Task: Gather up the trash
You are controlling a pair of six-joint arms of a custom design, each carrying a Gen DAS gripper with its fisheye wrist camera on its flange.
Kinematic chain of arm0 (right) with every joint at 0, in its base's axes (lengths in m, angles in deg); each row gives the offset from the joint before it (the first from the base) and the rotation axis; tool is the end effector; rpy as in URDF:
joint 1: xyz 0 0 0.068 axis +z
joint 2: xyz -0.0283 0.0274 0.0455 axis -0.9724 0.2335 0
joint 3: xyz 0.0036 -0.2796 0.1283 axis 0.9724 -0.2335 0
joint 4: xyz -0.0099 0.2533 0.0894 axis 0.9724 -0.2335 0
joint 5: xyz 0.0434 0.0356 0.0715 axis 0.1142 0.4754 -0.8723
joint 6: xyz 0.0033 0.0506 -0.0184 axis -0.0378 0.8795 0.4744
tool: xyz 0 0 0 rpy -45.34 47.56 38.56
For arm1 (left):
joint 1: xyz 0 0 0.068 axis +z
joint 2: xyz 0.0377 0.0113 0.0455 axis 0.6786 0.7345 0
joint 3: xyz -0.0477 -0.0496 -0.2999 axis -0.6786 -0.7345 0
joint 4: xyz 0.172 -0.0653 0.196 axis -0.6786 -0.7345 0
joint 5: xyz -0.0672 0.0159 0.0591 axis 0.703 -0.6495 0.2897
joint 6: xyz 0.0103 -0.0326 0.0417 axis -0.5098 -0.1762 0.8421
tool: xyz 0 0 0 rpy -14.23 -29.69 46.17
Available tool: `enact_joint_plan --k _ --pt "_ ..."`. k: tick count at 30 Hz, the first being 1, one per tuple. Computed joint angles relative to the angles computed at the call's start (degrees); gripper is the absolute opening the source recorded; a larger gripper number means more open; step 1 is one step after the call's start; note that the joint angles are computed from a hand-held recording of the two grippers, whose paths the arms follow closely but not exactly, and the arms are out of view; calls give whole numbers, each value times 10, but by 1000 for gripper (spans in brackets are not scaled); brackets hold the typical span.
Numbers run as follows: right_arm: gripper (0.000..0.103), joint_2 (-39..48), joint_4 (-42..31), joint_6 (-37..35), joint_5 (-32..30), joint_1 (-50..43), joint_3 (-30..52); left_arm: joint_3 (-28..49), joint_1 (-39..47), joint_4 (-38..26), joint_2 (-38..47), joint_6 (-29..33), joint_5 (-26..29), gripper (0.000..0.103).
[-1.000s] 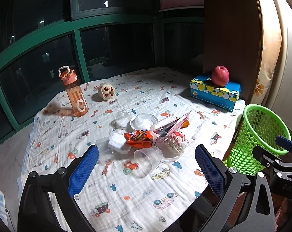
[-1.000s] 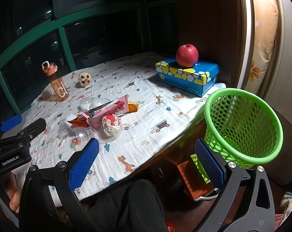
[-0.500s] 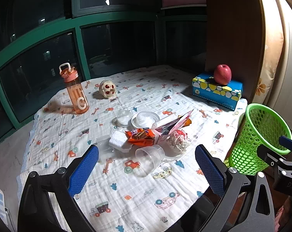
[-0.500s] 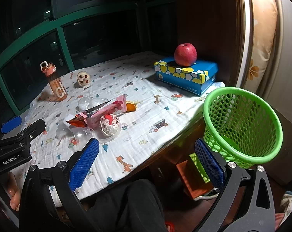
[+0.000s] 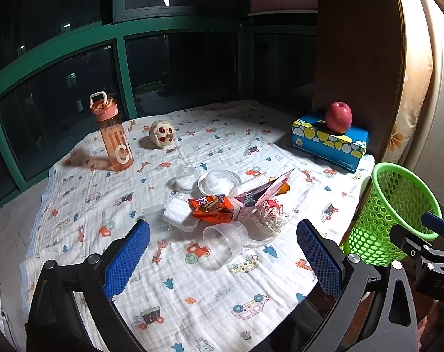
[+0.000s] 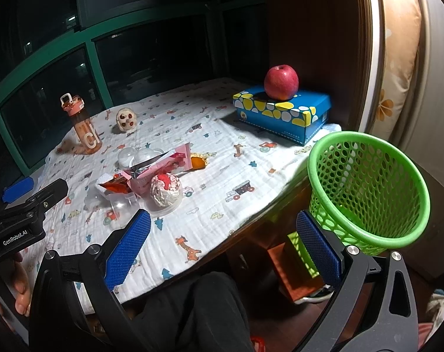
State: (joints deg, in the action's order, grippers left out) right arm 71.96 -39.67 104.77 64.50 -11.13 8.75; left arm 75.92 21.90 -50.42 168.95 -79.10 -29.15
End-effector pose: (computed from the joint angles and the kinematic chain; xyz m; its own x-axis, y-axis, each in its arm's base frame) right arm 0.1397 0.2386 0.1407 -0.5526 0.2957 -0.7792 0.3039 0.9421 0.1420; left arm 0.2231 -0.0845 0.1619 -0.5467 0.2403 -0.8021 0.3622 0.9315 0.0322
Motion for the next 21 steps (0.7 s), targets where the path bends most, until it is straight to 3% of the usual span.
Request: enact_joint_plan --k 21 --pt "98 9 67 -71 -34 -46 -5 35 22 18 60 -7 6 97"
